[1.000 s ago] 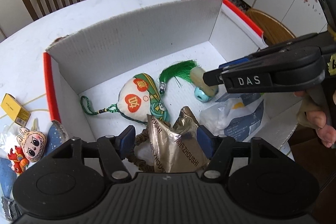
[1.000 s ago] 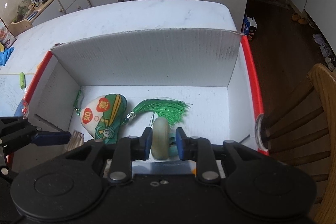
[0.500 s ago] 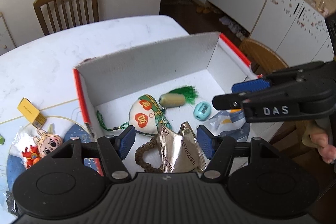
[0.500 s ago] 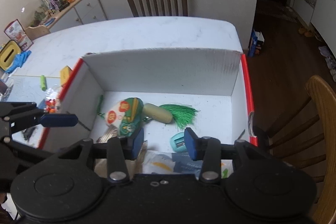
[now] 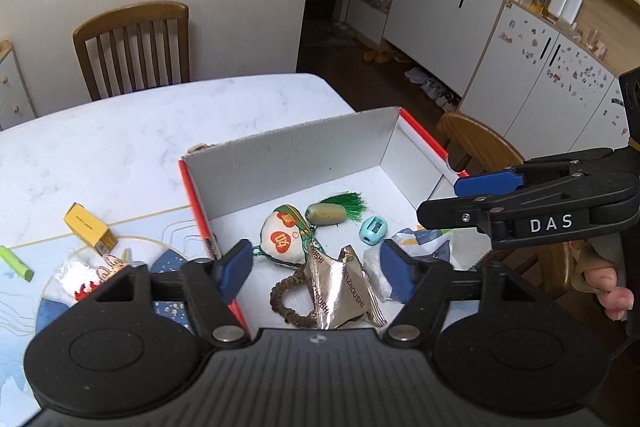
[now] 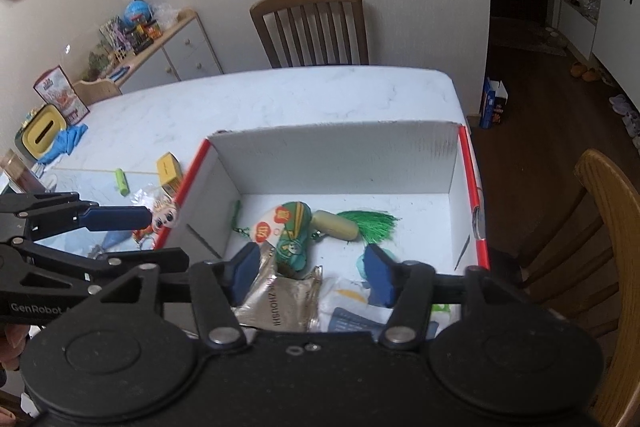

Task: Organize objects
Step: 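Withdraw both tools from the shoebox back over the table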

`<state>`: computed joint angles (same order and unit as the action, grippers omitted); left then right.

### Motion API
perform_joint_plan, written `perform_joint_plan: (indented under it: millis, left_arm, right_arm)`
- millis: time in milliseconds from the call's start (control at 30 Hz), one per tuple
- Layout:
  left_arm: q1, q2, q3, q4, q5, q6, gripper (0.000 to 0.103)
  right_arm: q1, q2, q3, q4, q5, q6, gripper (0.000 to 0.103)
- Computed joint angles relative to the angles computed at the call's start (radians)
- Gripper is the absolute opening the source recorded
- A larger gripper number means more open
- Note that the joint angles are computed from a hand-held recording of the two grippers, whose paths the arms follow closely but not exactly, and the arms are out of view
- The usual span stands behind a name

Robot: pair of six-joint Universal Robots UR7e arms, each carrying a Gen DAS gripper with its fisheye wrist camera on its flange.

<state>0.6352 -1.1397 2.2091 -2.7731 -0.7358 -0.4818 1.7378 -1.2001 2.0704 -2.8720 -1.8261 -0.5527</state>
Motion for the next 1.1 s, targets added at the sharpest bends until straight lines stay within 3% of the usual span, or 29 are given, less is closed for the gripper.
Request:
perform_joint_plan:
  millis: [167, 233, 500, 700, 967, 1033, 1100]
  left_arm:
    - [-0.02, -0.062, 0.046, -0.011, 0.003, -0.005, 0.072]
    - [-0.027, -0.087, 0.064, -0.003, 0.011, -0.011, 0.078]
    - [-0.042, -0.207, 0.136, 0.027, 0.035, -0.017, 0.083]
    - [-0.035, -0.314, 0.18, 0.089, 0.037, -0.047, 0.083]
    - [-0.022, -0.461, 0.238, 0.159, 0.061, -0.031, 0.094]
    - [-0.012, -0.496, 0.251, 0.17, 0.06, -0.021, 0.103]
    - [-0.007, -0.533, 0.27, 0.177, 0.067, -0.01, 0.103]
  right_arm:
    - [0.019, -0.022, 0.036, -0.047, 0.011, 0.009, 0.07]
    - [0.029, -0.026, 0.048, -0.064, 0.014, 0.013, 0.073]
    - [0.074, -0.035, 0.103, -0.128, 0.031, 0.019, 0.095]
    - [0.114, -0.014, 0.127, -0.169, 0.018, 0.057, 0.097]
    - [0.177, 0.037, 0.141, -0.206, -0.014, 0.116, 0.097]
    - [0.193, 0.053, 0.139, -0.212, -0.022, 0.124, 0.097]
    - [0.209, 0.07, 0.137, -0.219, -0.031, 0.131, 0.097]
